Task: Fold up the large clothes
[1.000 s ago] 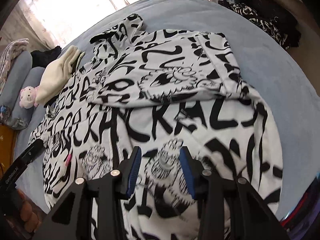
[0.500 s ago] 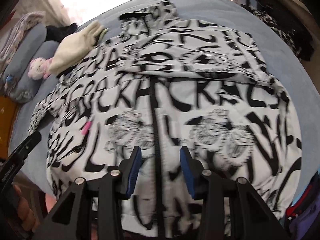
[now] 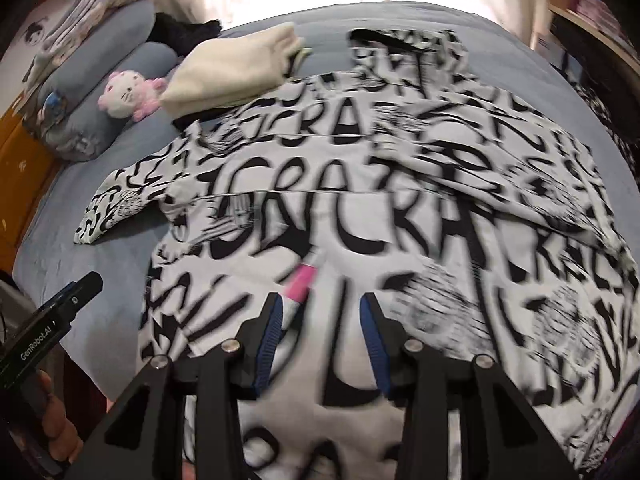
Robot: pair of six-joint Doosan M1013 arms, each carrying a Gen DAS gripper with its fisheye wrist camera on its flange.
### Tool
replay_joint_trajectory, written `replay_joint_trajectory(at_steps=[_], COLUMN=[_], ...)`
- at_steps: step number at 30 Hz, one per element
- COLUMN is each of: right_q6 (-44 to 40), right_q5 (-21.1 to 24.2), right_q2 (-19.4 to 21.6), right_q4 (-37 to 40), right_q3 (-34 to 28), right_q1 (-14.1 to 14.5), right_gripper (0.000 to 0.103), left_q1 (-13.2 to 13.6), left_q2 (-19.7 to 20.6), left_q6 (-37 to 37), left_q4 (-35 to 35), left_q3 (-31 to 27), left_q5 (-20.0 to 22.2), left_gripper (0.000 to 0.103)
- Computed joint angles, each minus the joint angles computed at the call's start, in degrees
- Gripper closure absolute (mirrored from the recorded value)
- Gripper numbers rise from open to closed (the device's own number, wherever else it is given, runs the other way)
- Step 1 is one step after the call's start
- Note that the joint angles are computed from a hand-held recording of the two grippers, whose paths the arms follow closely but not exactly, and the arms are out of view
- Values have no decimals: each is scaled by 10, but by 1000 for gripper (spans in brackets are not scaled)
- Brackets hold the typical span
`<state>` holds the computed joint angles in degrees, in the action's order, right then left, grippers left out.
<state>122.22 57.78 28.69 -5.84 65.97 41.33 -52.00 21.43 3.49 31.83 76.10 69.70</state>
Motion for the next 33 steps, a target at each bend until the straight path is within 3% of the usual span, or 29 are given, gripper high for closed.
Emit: replay_joint_trajectory(at_steps=[10, 16, 18, 23, 28, 31, 33], right_q6=[-45, -57, -54, -59, -79, -106, -122], right_q5=[44, 59, 61, 58, 80, 97, 120], right_q2=[112, 183, 202, 236, 276, 293, 307], right_q4=[34, 35, 31, 9, -28, -33, -50], right_q3=[-149, -258, -288, -343, -403, -430, -452], right_q1=[19, 24, 25, 32, 44, 50, 55], right_gripper=[63, 63, 63, 63, 63, 63, 63], left_q1=[71, 134, 156, 185, 197, 200, 197], left_q2=[-58, -85, -92, -94, -84, -74, -71], left_q6=[-66, -137, -174, -237, -257, -239, -220], left_q4=[3, 2, 5, 30, 58, 57, 55], left_q3=[123, 199, 227, 260, 253, 236, 223], left_q5=[-112, -232, -296, -389, -396, -365, -323], left_gripper=[44, 44, 44, 44, 44, 46, 58])
